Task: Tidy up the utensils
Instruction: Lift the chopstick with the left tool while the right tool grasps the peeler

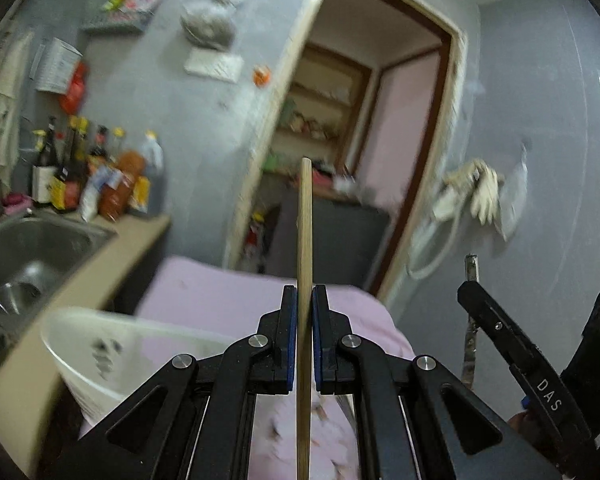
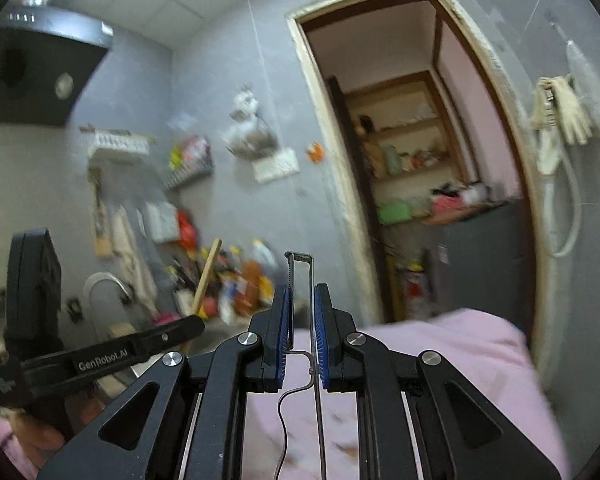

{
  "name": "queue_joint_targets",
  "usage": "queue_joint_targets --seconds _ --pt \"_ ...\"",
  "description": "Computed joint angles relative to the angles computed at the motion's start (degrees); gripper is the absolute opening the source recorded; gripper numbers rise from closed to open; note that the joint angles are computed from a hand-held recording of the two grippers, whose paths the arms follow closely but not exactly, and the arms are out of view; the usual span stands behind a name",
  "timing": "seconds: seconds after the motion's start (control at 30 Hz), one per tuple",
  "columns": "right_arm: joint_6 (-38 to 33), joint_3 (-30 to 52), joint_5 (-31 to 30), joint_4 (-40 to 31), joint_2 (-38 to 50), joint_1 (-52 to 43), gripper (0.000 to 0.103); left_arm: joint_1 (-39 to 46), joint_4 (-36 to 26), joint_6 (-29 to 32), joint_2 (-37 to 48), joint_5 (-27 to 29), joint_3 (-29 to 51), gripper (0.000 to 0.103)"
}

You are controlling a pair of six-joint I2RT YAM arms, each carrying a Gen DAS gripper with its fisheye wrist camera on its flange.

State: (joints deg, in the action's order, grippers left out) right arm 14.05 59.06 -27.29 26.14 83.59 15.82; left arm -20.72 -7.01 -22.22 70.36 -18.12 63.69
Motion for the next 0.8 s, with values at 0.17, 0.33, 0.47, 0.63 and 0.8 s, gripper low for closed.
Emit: queue_joint_targets --seconds 0.17,0.33,0.47,0.63,0.8 --pt "6.0 7.0 2.7 5.8 6.7 6.5 0.010 11.2 5.0 1.5 -2.7 3.7 -1.8 0.005" --pt "6.7 13.5 7.1 7.7 13.0 11.5 0.010 22.0 10.4 -0.8 -2.0 8.6 -3.9 0.005" --pt "3.6 15.5 11.3 8.0 16.0 14.0 0.010 27.6 15.3 -3.1 0.1 9.9 -5.5 0.005" --pt "0.3 14.7 14.7 10.0 18.1 15.4 0.010 29.3 19.5 -3.4 1.5 7.2 -7.8 0.005" --pt "-2.3 13.7 15.6 9.5 19.2 16.3 0.010 27.3 22.2 -2.3 -0.4 2.7 -11.6 0.005"
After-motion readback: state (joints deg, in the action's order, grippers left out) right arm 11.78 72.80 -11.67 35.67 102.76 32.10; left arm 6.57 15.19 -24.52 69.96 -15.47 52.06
